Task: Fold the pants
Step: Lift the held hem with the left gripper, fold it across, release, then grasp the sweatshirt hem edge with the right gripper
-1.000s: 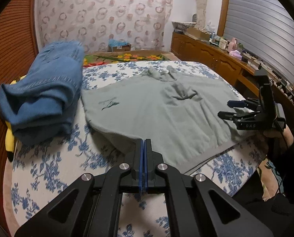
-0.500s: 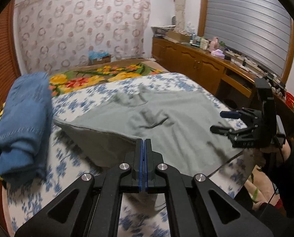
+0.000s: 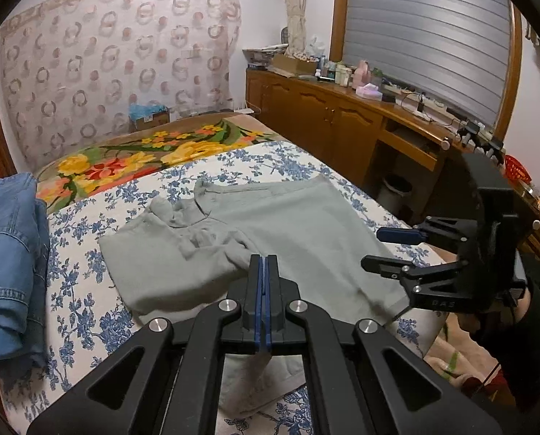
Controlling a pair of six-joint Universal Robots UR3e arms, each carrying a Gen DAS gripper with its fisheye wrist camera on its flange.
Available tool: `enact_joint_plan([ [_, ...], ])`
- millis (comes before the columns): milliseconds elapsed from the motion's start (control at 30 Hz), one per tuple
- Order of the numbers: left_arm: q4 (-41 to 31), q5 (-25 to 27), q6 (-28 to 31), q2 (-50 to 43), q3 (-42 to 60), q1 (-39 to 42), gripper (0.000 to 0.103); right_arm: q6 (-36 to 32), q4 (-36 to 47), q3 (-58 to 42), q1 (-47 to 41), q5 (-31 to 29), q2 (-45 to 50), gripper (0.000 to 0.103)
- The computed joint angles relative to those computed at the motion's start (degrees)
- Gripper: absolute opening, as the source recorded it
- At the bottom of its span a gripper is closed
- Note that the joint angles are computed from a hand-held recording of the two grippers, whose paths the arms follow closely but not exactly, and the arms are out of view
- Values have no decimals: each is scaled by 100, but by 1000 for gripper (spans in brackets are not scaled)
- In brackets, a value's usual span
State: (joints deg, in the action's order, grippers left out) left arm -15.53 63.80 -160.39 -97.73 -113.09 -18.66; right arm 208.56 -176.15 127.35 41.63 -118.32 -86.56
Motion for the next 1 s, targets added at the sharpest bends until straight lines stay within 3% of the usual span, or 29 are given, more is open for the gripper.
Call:
enact_joint_plan([
  [100,-58,160,-96,-72,58,-36,6,-2,-84,23,-1,62,8,47],
  [200,25,340,-84,-106,-4,-2,34,-33,-153,-56,10,104,105,46],
  [267,303,317,-125,-11,-257,150,63,-36,-227,-153,35,151,219,46],
  [333,521,271,-124,62,-485,320,77,-51,-319,-275,45,234,370,45],
  [600,823,261,144,228,-1332,1026,78,-169,-634,-971,165,827,1209,36],
  [1000,1150,150,455,243,-2140,1572,78,-329,-483,-1613,1,1472,1895,35],
])
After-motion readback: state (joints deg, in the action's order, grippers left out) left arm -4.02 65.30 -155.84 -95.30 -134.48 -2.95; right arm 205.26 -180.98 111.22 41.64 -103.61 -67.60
